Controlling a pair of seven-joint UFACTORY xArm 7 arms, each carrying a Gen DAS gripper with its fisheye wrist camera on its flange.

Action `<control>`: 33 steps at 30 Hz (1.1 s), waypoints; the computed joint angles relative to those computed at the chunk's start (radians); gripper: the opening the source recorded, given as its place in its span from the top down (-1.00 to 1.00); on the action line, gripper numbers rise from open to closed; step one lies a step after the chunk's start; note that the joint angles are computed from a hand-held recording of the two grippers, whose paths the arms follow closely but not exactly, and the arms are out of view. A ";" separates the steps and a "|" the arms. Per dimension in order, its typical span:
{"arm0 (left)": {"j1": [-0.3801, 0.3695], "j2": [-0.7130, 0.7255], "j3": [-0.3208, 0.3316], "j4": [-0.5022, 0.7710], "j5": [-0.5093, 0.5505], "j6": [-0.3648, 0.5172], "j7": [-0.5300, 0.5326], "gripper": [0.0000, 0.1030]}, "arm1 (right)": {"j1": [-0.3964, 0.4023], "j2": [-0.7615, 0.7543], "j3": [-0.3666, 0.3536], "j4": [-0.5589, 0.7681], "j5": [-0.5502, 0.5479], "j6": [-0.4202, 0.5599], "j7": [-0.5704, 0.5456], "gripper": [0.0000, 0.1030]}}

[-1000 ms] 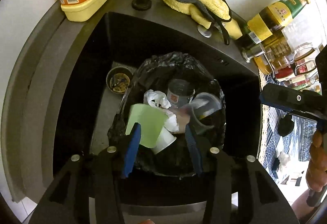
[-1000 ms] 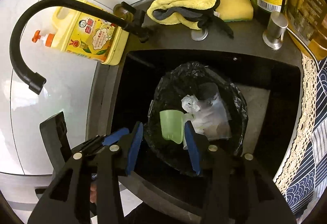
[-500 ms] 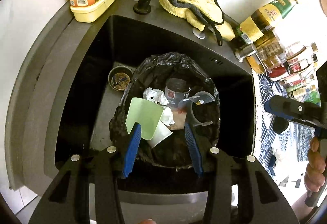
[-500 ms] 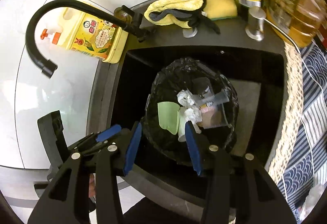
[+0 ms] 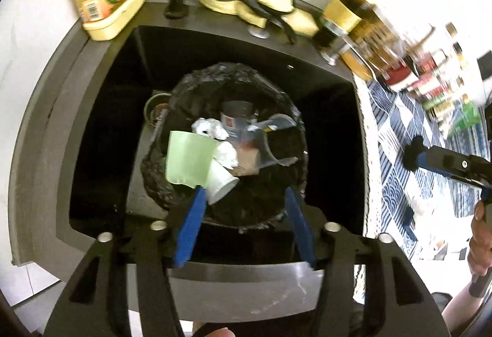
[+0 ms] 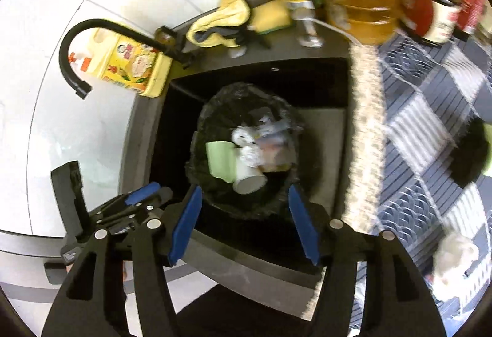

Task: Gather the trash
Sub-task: 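Move both open tools back over the tablecloth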

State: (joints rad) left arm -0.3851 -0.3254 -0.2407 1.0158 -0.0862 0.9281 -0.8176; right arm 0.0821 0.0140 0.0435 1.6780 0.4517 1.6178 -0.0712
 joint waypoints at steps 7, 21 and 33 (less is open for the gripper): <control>-0.034 0.084 -0.041 0.083 0.029 -0.004 -0.040 -0.14 | -0.068 -0.032 -0.055 -0.006 -0.050 0.043 -0.046 -0.17; -0.177 0.352 -0.083 0.379 0.153 0.052 -0.185 -0.22 | -0.235 0.061 -0.124 0.160 -0.074 0.185 -0.219 -0.19; -0.424 0.772 -0.027 0.927 0.216 0.230 -0.204 -0.39 | -0.411 0.192 -0.143 0.332 -0.037 0.318 -0.351 -0.20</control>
